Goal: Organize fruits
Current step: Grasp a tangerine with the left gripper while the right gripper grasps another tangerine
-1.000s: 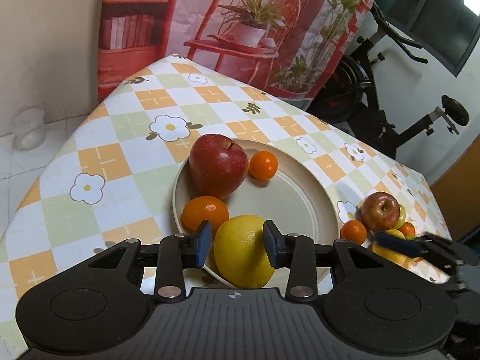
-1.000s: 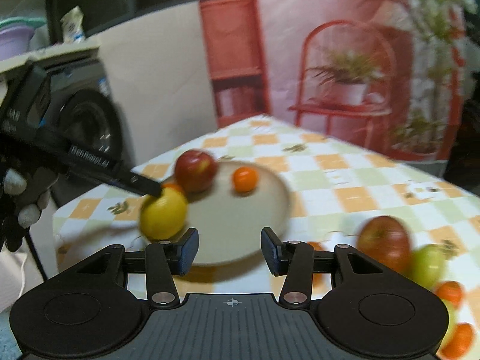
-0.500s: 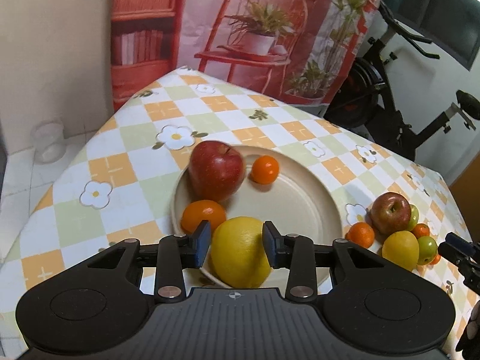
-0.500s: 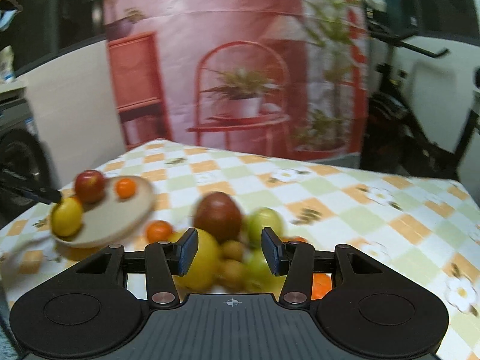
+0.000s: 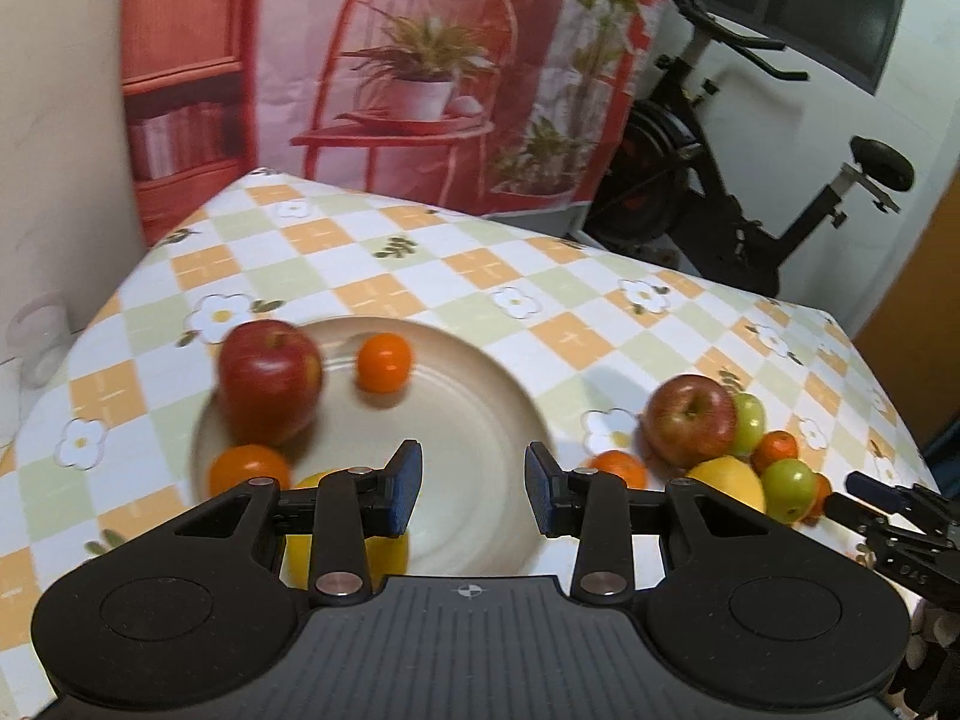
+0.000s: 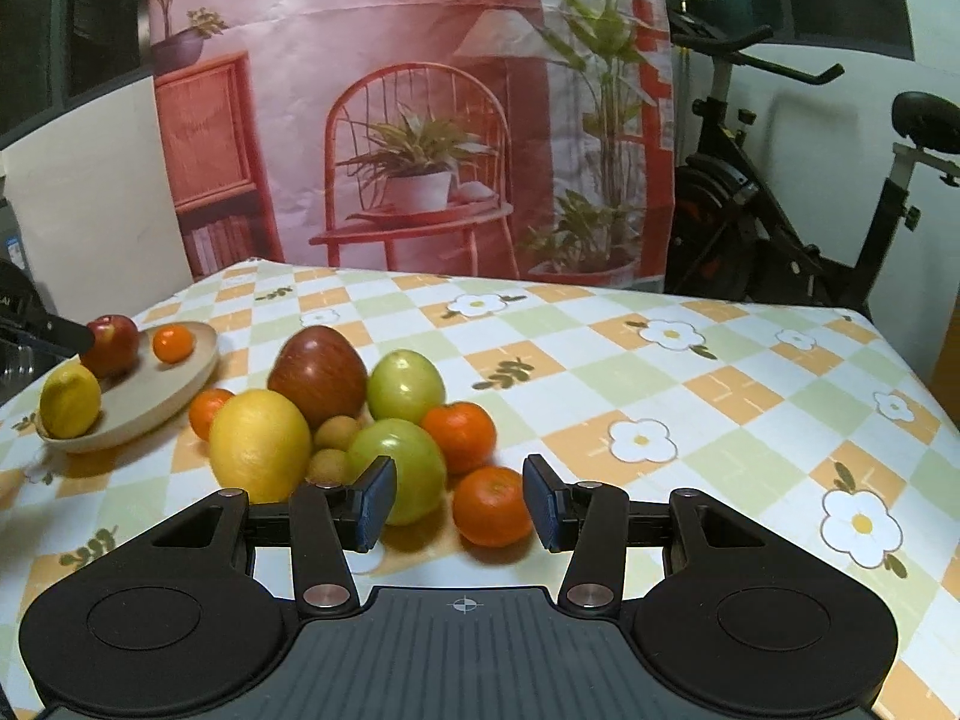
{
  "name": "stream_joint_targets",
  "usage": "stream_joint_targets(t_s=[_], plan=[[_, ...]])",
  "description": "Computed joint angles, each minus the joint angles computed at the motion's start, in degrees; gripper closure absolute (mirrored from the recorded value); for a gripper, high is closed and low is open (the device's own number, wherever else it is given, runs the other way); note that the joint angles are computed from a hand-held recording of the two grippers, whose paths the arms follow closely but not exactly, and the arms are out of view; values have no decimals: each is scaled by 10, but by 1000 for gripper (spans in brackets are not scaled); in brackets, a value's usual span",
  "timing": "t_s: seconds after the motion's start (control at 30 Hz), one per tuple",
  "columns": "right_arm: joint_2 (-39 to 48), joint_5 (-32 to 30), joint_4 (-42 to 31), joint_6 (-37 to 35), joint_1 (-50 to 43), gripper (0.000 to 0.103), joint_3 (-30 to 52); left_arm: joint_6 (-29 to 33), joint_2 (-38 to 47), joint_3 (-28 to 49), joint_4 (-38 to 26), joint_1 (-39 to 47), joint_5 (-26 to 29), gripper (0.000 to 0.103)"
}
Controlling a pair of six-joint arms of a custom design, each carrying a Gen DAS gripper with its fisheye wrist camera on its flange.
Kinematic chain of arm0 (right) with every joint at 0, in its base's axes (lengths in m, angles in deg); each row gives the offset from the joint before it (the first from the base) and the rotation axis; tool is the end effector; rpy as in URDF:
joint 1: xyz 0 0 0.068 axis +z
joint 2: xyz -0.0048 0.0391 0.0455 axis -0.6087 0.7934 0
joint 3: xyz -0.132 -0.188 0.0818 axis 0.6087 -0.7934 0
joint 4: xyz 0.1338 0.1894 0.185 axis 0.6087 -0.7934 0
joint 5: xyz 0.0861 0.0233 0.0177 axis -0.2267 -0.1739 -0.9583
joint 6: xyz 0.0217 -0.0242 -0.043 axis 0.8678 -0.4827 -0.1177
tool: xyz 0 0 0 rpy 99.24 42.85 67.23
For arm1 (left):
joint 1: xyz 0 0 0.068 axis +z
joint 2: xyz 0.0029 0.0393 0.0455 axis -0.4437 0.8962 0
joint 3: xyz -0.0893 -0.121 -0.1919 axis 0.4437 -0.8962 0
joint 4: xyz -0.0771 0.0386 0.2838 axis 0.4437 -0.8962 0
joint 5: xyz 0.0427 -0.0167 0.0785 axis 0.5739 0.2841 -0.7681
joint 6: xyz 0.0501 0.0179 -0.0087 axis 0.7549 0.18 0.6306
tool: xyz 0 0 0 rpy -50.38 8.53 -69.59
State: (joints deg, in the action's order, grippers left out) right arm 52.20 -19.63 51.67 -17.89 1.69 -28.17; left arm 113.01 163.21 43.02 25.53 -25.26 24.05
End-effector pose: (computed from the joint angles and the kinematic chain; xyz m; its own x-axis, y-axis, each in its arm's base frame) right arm 0.2015 0.1313 0.0793 -0.4278 0.2743 -0.8612 0.3503 0.9287 0.1218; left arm 0.4239 -0.0119 0.1535 -0.6025 0.3492 -0.7176 0.6318 0.7580 -0.1616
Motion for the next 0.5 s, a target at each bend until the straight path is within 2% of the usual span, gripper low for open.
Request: stream_joint_targets(t_s=[0.3,0.37,0.5], plan=[[0,-6,22,9,-13,60,-20,8,-2,-13,4,-25,1,63],[5,-13,25,6,-20,64,-21,11,-3,-14,3,-30,0,63],[10,-31,29,1,-30,65,-20,17,-4,-17,0,-37,2,63]])
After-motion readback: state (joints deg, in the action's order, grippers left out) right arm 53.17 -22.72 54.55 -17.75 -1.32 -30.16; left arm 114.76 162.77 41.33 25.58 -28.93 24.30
